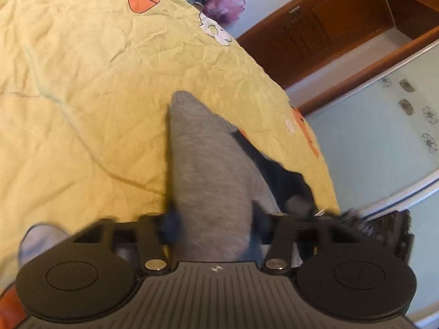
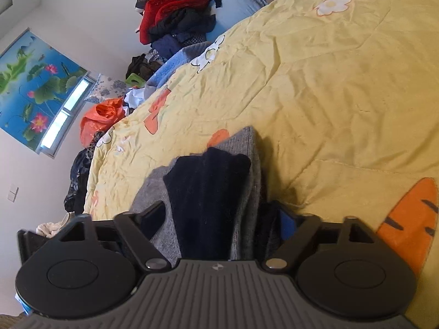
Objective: Fold small clothes
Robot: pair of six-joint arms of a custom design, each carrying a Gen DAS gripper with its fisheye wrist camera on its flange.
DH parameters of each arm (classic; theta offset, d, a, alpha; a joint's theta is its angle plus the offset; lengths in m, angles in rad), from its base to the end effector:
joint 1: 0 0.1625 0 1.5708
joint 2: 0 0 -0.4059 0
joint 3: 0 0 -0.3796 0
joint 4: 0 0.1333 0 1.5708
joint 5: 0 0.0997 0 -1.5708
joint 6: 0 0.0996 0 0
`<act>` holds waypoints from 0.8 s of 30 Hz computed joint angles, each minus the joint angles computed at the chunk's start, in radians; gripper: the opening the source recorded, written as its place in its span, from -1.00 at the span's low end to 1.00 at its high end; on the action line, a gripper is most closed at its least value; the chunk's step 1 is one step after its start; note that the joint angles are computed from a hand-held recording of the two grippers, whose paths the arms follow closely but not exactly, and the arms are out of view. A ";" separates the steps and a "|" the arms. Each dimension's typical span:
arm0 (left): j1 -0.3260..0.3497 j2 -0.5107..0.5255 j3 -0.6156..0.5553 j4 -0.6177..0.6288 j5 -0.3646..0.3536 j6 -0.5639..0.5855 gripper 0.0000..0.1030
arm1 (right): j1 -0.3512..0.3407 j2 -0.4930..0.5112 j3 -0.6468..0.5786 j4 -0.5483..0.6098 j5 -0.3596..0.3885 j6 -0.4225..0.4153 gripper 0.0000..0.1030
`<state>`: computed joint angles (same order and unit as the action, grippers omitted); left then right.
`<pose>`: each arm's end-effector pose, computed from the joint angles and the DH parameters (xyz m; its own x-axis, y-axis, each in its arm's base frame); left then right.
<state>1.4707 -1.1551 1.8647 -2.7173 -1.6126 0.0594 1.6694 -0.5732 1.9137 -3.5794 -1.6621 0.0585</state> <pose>0.0701 -0.5943 0.2385 -0.9852 0.1708 0.0127 0.1493 0.8930 -0.4246 0.1795 -0.5524 -0.0030 -0.9994 0.0039 0.0352 -0.0189 0.7823 -0.6226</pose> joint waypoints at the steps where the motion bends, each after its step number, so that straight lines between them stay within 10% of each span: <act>1: 0.000 0.009 -0.008 -0.001 0.001 0.009 -0.27 | 0.003 0.000 -0.008 0.031 -0.017 0.003 -0.36; 15: 0.009 -0.053 -0.106 0.019 0.114 0.151 -0.35 | 0.074 0.112 -0.177 0.057 0.123 0.037 -0.39; 18: 0.024 -0.048 -0.102 0.018 0.204 0.148 -0.19 | 0.103 0.180 -0.285 0.124 0.021 0.038 -0.03; 20: 0.064 -0.088 -0.062 -0.007 0.121 0.107 -0.10 | 0.117 0.213 -0.322 0.150 -0.087 0.047 0.16; 24: 0.146 -0.211 0.040 0.044 -0.072 0.146 0.09 | 0.111 0.142 -0.166 0.068 -0.019 0.047 0.38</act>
